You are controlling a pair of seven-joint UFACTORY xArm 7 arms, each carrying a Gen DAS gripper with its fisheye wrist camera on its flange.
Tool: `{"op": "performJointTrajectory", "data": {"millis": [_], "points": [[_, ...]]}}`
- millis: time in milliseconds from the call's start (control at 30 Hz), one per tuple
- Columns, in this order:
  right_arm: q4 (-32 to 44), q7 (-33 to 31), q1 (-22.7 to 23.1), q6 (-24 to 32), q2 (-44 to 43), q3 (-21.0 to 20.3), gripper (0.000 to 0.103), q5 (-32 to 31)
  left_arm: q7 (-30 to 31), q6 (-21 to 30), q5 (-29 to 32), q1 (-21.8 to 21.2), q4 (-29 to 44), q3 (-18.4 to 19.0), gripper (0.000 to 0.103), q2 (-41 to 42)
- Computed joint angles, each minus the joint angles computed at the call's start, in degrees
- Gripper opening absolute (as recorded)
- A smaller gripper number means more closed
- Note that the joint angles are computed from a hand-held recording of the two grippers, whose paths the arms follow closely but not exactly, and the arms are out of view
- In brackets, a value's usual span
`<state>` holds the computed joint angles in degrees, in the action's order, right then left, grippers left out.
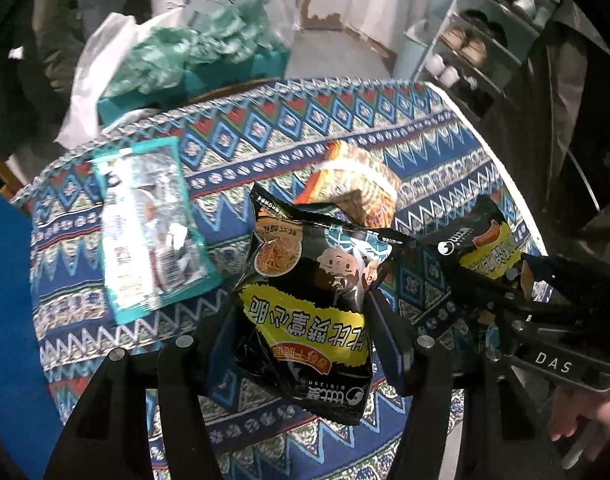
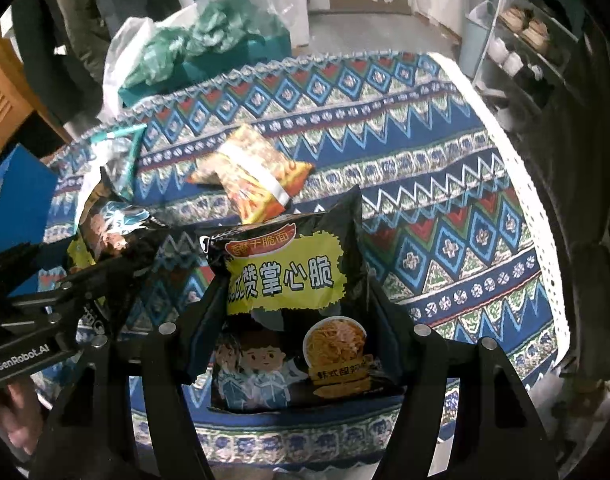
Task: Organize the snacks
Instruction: 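Lift both black bags and carry them over the cardboard box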
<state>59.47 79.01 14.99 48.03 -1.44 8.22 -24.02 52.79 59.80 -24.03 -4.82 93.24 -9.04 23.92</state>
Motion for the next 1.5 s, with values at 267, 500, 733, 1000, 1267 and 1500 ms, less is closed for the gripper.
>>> {"op": "performJointTrajectory", "data": {"millis": [267, 500, 733, 1000, 1267, 1500], "points": [[5.43, 0.94, 1.09, 1.83, 1.57, 0.42, 0.067, -2.99, -1.28, 0.86, -2.25, 2.14, 2.41, 0.61, 0.063, -0.58], [12.08, -0.02, 2.76, 3.52, 4.54, 0.13, 0.067, -5.51, -3.46, 3.38, -4.12, 4.83, 6.92, 1.41, 0.063, -0.02], [19.42, -1.62, 5.25, 5.13, 8.63, -0.68, 0.067, -7.19, -4.27, 3.21, -5.72, 7.32, 10.11, 1.79, 0.063, 0.45], [28.79, -4.17, 8.23, 6.65, 13.98, -2.26, 0.067, -8.20, -5.53, 2.53, -5.88, 9.48, 13.62, 2.37, 0.063, 1.52], [41.14, -9.71, 11.26, 7.49, 22.33, -4.40, 0.067, -6.51, -8.19, 4.27, -6.36, 12.65, 20.24, 2.59, 0.063, 4.76], [55.20, -15.75, 14.10, 9.48, 31.43, -6.82, 0.067, -3.57, -10.61, 3.18, -5.33, 15.16, 26.84, 2.49, 0.063, 9.01]]}}
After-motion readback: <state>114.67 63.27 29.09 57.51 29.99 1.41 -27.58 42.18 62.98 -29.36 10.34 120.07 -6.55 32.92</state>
